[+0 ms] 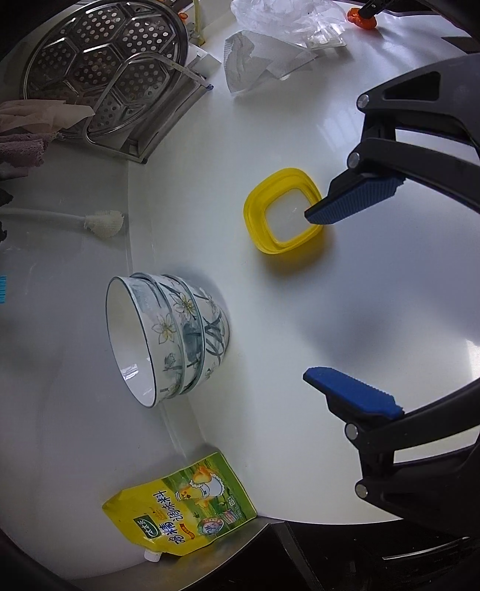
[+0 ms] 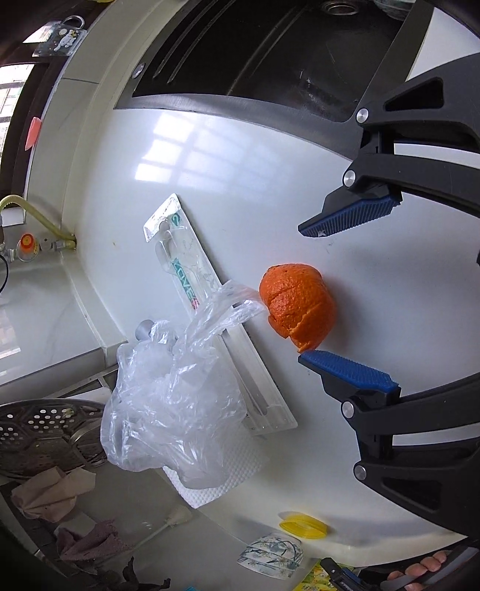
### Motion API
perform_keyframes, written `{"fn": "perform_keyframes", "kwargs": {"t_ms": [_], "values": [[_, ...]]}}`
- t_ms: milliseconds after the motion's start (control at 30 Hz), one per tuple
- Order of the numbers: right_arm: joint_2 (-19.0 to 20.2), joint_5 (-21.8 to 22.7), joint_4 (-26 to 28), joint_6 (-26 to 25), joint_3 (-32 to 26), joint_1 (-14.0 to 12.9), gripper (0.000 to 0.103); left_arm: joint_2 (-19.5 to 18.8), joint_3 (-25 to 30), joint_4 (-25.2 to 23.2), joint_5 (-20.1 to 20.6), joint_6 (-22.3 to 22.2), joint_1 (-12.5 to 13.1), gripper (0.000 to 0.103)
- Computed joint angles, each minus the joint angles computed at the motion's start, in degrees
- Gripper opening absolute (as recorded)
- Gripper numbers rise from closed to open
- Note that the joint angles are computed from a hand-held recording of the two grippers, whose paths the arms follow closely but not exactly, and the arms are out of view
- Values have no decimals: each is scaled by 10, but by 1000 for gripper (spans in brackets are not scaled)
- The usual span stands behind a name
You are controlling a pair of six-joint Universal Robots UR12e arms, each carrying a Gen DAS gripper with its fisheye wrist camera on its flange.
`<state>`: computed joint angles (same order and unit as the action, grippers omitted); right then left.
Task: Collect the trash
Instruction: 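Grasp the orange peel with the right gripper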
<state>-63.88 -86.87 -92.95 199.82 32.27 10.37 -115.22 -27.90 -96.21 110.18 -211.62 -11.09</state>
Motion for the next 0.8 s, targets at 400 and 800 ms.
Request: {"fn": "perform_keyframes", "kwargs": {"t_ms": [400,800], "values": [[10,12,-18,24,-2,2,47,-2,1,1,-7,7,6,78],[-17,31,-48,8,41,-2,26,-12,11,-14,-18,0,9,78]]}}
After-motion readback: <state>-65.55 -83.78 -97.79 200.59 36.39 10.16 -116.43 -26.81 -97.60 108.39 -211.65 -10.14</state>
